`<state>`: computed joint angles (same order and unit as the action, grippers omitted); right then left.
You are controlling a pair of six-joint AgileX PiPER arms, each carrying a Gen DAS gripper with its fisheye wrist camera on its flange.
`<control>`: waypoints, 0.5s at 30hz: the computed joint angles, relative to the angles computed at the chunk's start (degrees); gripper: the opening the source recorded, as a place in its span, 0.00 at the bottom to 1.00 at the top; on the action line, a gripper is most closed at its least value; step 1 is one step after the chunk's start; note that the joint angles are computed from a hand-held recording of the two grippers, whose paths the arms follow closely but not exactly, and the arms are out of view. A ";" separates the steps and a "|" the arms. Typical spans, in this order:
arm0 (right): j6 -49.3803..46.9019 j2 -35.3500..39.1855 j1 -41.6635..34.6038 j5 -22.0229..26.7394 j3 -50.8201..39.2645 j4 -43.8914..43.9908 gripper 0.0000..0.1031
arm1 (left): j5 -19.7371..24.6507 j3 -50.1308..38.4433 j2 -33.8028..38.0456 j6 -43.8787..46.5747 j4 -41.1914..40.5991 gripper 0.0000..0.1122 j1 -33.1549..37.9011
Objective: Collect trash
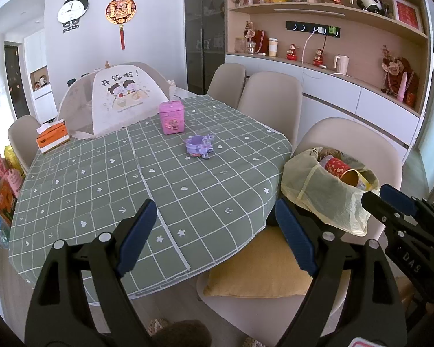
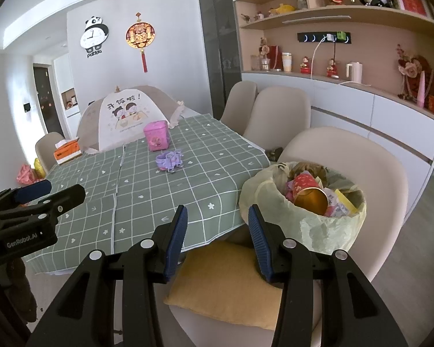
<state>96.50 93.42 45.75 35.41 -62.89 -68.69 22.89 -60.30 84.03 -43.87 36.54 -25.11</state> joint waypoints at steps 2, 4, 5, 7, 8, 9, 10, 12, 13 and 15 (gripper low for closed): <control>0.05 -0.06 -0.05 0.06 0.02 0.09 0.41 | 0.00 -0.04 0.08 0.01 -0.05 0.71 -0.05; 0.12 -0.07 -0.12 -0.03 0.10 -0.05 0.41 | 0.15 -0.05 0.05 -0.32 0.20 0.71 -0.16; 0.01 -0.13 -0.14 -0.09 0.13 -0.02 0.41 | 0.12 -0.05 0.04 -0.26 0.18 0.71 -0.14; 0.11 -0.09 -0.13 -0.07 0.13 -0.13 0.41 | 0.02 0.00 0.04 -0.31 0.29 0.71 -0.12; 0.11 -0.06 -0.20 -0.21 0.15 -0.12 0.41 | -0.03 0.02 0.03 -0.29 0.29 0.71 -0.10; 0.05 -0.02 -0.23 -0.26 0.14 -0.04 0.41 | 0.00 -0.05 0.05 -0.07 0.07 0.71 -0.04; 0.07 -0.02 -0.12 -0.09 0.10 -0.01 0.41 | -0.04 0.03 0.05 -0.40 0.36 0.71 -0.09; 0.20 -0.02 -0.05 -0.01 0.06 -0.09 0.41 | -0.04 -0.01 0.09 -0.26 0.18 0.71 -0.07; 0.18 0.02 0.08 0.20 -0.02 -0.02 0.41 | -0.08 -0.03 0.10 -0.03 -0.02 0.71 -0.02; 0.09 0.01 0.09 0.22 -0.06 0.08 0.41 | -0.10 -0.04 0.10 0.23 -0.19 0.71 -0.01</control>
<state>96.59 93.43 45.84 35.64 -62.95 -68.62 22.79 -60.33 84.13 -43.64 36.35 -25.11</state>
